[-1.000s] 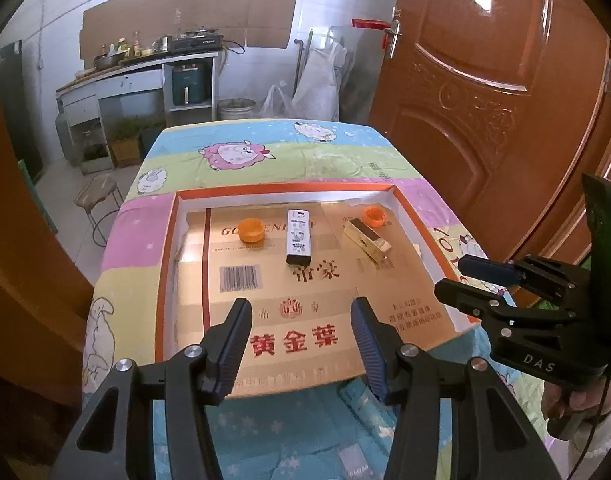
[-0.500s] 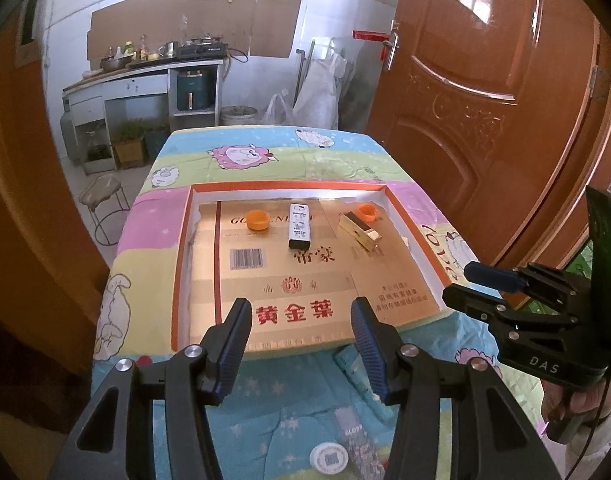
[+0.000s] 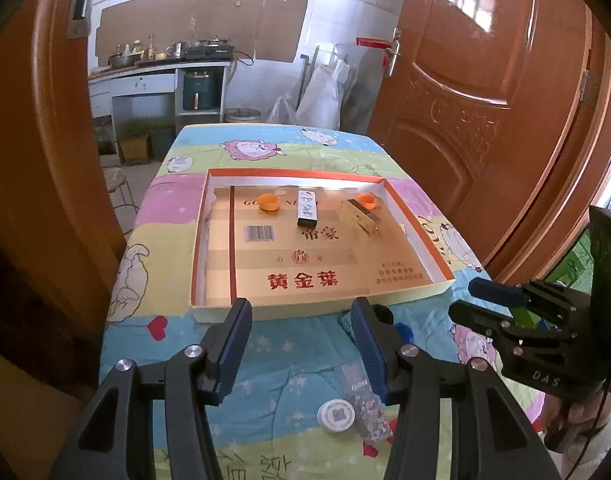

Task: Organize rigid objects
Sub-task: 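Move both tools back from the tray toward the items on the quilt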

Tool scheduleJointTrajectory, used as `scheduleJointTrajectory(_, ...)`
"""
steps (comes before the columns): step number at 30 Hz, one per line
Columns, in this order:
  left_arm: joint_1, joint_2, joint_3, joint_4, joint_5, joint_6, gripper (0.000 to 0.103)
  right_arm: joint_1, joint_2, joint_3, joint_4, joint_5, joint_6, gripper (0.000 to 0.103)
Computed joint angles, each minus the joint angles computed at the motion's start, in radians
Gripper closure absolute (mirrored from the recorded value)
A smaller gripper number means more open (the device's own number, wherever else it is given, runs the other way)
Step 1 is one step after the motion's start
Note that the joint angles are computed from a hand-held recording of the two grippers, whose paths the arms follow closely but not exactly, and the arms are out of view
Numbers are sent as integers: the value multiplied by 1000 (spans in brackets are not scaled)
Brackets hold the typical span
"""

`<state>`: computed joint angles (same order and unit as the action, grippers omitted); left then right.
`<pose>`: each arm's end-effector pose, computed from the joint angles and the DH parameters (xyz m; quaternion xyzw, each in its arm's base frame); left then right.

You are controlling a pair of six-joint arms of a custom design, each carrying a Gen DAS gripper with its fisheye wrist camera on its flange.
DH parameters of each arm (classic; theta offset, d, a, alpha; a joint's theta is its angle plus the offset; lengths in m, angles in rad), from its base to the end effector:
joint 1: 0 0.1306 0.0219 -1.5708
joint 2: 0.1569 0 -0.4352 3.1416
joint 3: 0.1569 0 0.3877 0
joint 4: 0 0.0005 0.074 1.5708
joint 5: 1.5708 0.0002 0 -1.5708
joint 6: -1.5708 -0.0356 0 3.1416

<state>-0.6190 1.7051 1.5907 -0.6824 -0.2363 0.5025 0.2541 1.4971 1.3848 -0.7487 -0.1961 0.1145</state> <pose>0.4996 -0.3463 0.4254 0.0091 0.9206 -0.1069 0.3754 0.4960 0.1355 0.4381 -0.2044 0.9111 0.1157 0.3386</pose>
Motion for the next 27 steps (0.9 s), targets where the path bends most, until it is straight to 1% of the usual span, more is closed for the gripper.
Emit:
scheduleJointTrajectory(10,-27,-49,-87,59,-7,3,51,25,-55,-90,14,-2,-17,59)
scheduleJointTrajectory(14,-36,-63,-134,89,0,12,51,37,-77,-143,23,-20,-9,59)
scheduleJointTrajectory(19,-42,-67,-179,103,14,34,51,52,-93,-204,26,-48,15,59)
scheduleJointTrajectory(23,-45,-73,-217,115,11,49,51,79,-109,-246,47,-23,56,59)
scheduleJointTrajectory(27,-44,-74,-242,122,14,61,51,94,-109,-264,62,-21,83,59)
